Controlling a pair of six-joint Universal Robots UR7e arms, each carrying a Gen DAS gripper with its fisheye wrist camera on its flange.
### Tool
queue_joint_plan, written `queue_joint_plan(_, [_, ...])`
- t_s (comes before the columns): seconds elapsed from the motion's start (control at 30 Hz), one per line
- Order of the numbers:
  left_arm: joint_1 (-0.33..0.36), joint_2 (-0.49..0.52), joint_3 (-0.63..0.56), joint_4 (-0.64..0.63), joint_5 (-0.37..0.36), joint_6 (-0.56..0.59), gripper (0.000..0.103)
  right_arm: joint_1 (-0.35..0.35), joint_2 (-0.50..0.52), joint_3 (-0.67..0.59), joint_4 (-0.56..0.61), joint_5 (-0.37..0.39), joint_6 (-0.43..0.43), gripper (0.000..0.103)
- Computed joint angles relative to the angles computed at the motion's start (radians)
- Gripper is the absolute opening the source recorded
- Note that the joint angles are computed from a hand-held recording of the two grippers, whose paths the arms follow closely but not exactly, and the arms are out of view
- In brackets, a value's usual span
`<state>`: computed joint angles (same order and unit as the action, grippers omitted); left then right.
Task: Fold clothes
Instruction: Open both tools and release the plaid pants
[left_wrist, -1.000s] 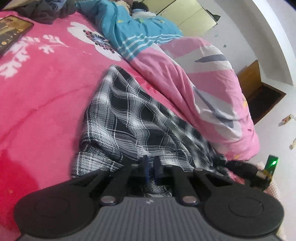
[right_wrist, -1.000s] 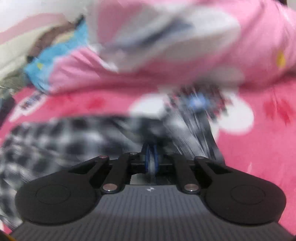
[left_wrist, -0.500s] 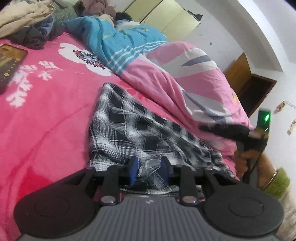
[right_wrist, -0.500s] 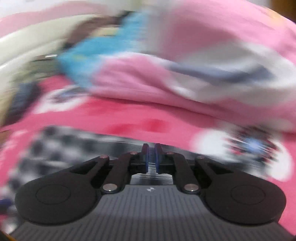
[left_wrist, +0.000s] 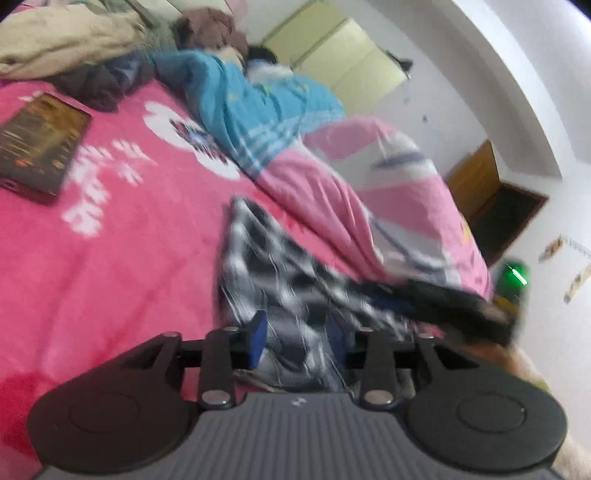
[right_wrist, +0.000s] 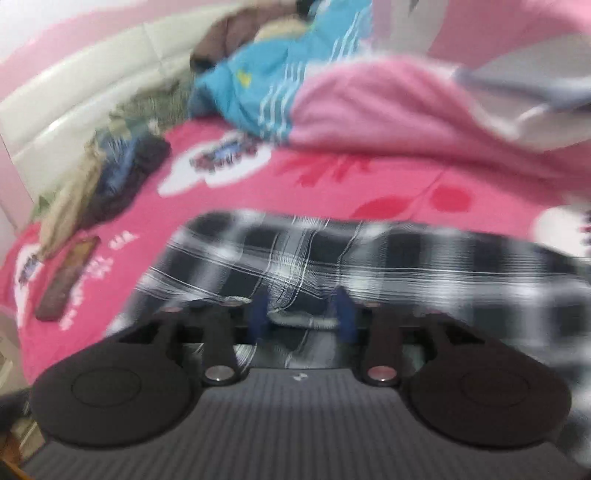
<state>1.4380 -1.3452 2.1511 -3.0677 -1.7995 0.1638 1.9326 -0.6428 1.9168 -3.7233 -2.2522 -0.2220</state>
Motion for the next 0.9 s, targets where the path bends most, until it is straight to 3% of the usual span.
queue_joint_plan(0.03, [0.008, 0.003, -0.004, -0.005, -0.007, -0.021, 0.044, 0.023, 0.011, 0.02, -0.07, -0.042, -0.057, 0.066])
queue_joint_plan(0.1, [0.01, 0.009, -0.013, -0.003, 0.008, -0.053, 0.048, 0.055, 0.055, 0.04, -0.185, -0.121, -0.198, 0.083])
queue_joint_plan(0.2, [-0.01, 0.014, -0.006, -0.021, 0.071, -0.066, 0.056, 0.041, 0.129, 0.055, -0.221, -0.213, -0.299, 0.096])
queue_joint_plan(0.23, [-0.018, 0.014, 0.0, -0.031, 0.093, -0.066, 0.062, 0.025, 0.14, 0.07, -0.255, -0.202, -0.292, 0.099])
queue_joint_plan(0.33, [-0.048, 0.013, 0.022, -0.07, 0.155, -0.05, 0.068, -0.026, 0.132, 0.132, -0.39, -0.086, -0.212, 0.102])
queue_joint_plan(0.5, [-0.135, 0.007, 0.08, -0.201, 0.308, 0.019, 0.092, -0.036, 0.145, 0.11, -0.401, -0.086, -0.216, 0.102])
queue_joint_plan(0.57, [-0.171, 0.004, 0.083, -0.19, 0.337, 0.055, 0.1, -0.038, 0.147, 0.113, -0.408, -0.08, -0.216, 0.102])
queue_joint_plan(0.7, [-0.226, 0.019, 0.065, -0.122, 0.345, 0.094, 0.103, -0.04, 0.147, 0.126, -0.418, -0.063, -0.197, 0.102])
queue_joint_plan(0.9, [-0.306, 0.13, 0.03, -0.139, 0.501, 0.155, 0.103, -0.056, 0.126, 0.168, -0.437, -0.008, -0.153, 0.102])
